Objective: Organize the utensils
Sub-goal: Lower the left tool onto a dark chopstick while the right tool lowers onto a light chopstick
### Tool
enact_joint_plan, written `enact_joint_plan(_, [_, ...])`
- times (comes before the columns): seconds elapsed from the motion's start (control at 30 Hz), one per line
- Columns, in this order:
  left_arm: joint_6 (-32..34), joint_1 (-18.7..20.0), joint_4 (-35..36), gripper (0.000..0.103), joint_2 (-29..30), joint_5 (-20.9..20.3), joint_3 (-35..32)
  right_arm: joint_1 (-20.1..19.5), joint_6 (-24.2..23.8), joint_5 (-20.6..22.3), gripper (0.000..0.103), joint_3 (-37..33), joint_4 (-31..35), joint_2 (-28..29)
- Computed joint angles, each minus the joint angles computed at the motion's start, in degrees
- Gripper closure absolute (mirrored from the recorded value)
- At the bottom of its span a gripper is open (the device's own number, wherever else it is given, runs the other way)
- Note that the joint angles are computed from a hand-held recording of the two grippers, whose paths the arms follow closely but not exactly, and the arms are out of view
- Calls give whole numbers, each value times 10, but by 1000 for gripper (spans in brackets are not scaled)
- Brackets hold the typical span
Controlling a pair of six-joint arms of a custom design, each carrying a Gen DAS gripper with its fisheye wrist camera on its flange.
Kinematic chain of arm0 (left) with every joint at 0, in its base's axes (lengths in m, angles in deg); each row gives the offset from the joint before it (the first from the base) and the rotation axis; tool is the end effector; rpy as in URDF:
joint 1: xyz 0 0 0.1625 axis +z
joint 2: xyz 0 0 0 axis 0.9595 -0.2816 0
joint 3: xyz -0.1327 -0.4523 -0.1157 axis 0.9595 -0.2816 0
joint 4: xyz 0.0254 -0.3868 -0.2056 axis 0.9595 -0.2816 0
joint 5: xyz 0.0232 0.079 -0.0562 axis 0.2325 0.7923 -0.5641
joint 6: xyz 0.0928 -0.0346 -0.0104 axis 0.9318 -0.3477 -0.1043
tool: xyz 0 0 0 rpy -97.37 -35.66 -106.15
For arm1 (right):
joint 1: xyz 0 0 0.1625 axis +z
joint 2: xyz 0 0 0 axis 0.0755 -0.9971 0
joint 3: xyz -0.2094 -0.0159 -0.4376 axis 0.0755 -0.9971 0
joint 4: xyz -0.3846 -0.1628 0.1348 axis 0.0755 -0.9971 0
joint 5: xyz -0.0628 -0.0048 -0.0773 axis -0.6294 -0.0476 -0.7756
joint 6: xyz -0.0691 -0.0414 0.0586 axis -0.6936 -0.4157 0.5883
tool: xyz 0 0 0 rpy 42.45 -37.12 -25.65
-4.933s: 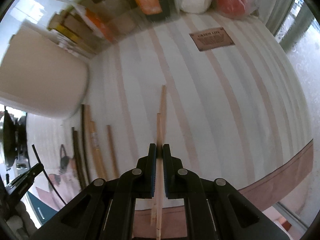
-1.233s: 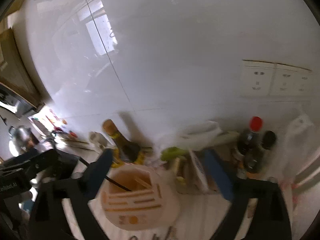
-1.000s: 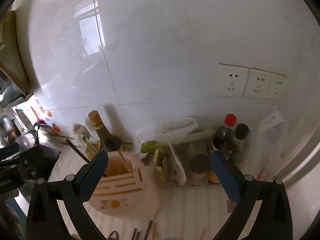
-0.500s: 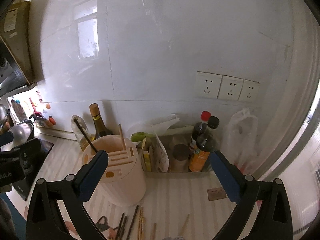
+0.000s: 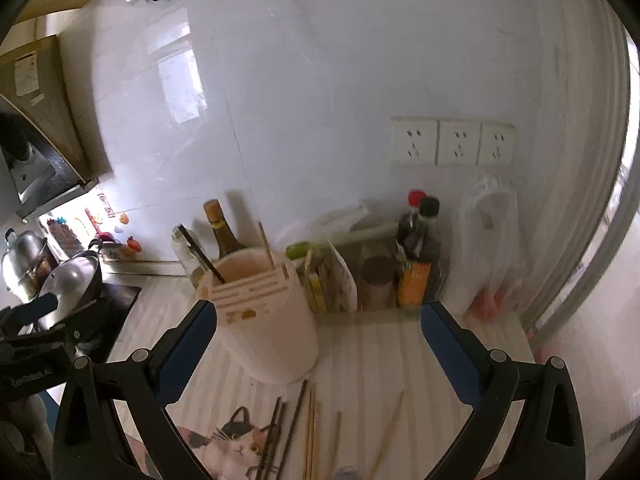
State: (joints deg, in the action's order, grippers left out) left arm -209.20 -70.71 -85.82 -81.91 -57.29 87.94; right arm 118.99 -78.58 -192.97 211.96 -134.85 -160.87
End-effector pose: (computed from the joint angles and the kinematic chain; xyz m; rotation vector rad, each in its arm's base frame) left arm -0.4816 -0.2223 0.2480 -0.1227 2.0202 -1.0001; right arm 0.2992 -0.3142 0.4065 0.7987 -2.3998 0.8639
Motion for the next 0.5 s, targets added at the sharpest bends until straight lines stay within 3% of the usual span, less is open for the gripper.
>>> enact_joint_plan(0.1, [23, 8, -60, 0, -6, -20, 35, -29, -17, 17, 0, 32, -38, -15])
enact_joint_plan(0.23, [62, 23, -141, 0, -5, -53, 80, -71, -12, 7, 0, 48, 15, -22])
enact_joint_plan(0.5, [139, 65, -286, 0, 19, -122, 150, -166, 8, -46, 0, 89, 49, -28])
